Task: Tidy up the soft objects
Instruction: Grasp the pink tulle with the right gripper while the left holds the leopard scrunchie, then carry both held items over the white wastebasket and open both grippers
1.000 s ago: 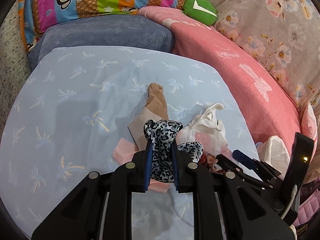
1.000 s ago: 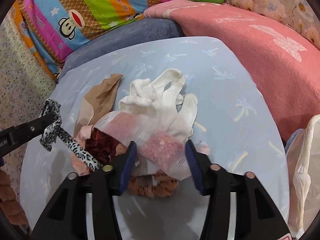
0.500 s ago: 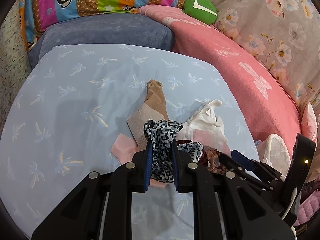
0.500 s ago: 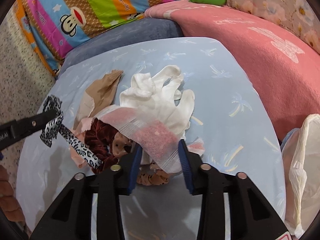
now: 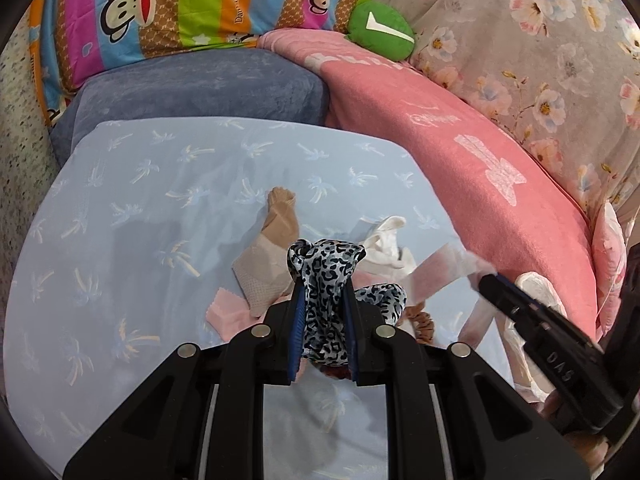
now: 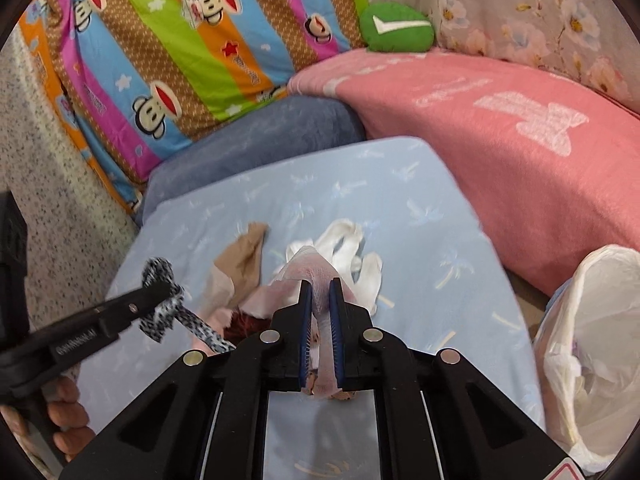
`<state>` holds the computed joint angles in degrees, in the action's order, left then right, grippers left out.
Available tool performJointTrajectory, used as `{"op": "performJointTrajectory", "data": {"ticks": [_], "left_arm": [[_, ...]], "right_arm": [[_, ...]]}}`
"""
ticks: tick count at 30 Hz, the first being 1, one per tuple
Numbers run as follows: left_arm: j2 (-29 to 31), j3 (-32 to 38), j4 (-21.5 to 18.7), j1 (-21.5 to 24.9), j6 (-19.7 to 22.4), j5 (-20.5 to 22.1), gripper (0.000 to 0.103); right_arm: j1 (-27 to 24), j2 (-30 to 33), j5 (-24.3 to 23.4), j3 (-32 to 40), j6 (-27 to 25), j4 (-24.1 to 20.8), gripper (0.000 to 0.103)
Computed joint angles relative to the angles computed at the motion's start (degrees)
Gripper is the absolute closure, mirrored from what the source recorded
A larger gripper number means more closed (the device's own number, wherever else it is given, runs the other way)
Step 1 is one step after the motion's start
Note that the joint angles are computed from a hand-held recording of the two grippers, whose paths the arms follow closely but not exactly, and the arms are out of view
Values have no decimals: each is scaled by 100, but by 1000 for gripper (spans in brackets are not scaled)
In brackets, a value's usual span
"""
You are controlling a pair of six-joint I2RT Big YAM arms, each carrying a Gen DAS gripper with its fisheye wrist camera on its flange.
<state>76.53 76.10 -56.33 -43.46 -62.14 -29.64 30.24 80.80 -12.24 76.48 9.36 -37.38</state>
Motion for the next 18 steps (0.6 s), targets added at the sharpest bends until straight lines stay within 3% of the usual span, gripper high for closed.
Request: {"op": "performJointTrajectory", "data": {"ticks": [9, 18], "left_arm": [[328, 683, -25, -260, 457, -175, 86], [1033, 1713, 140, -512, 1209, -112, 86]], "right_arm": [[-406, -621, -74, 82, 86, 70, 95], [-1260, -1226, -298, -57, 89, 48, 95]]}}
